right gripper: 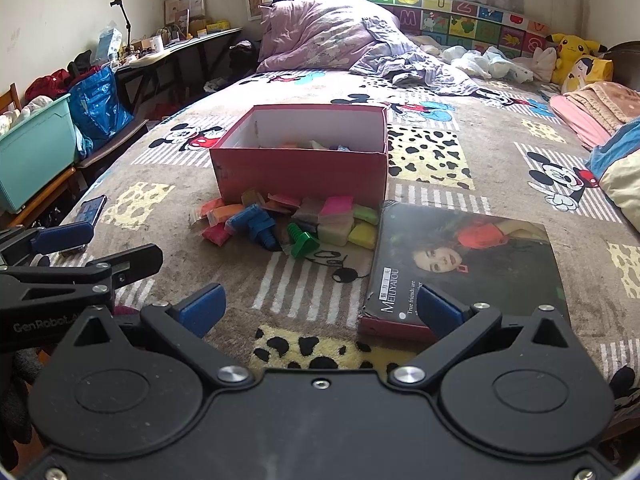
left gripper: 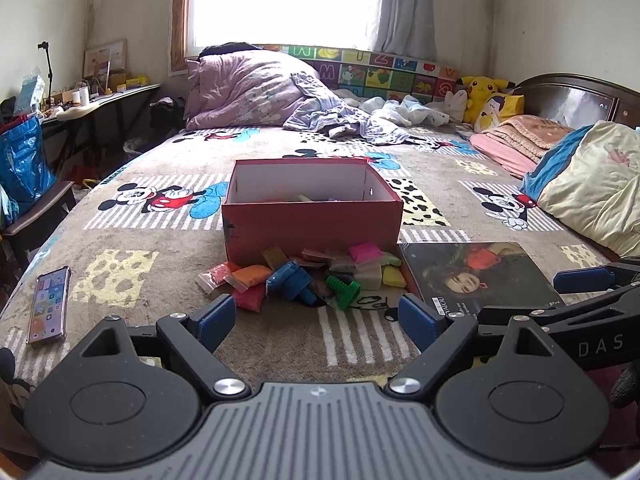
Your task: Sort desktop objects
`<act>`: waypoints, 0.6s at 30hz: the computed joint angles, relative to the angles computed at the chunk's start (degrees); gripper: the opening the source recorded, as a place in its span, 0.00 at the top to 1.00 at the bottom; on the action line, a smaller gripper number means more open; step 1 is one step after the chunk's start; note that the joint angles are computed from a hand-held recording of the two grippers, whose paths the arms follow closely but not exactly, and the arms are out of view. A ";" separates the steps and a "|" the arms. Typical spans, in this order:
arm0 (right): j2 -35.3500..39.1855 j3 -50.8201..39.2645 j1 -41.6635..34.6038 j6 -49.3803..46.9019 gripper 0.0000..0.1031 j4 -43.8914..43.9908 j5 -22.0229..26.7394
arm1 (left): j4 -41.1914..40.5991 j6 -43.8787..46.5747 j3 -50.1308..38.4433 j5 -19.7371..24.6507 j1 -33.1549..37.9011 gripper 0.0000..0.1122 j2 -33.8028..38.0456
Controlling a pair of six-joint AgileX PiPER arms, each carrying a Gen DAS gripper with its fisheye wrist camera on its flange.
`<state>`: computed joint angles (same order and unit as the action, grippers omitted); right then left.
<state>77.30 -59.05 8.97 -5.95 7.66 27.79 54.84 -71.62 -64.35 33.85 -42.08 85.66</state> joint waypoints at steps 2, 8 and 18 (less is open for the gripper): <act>-0.07 0.03 0.09 -0.05 0.01 -0.07 0.02 | 0.16 -0.11 0.01 0.04 -0.06 0.21 0.02; -0.13 0.00 0.13 0.01 0.01 -0.16 0.01 | 0.57 -0.49 0.23 0.16 -0.33 0.21 -0.17; 0.18 0.17 -0.16 -1.36 0.01 1.02 -0.46 | -0.35 0.77 -0.37 -0.23 0.07 0.21 0.12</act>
<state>77.48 -58.88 8.81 -7.31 8.69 27.33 54.49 -70.85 -64.72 33.62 -42.01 85.78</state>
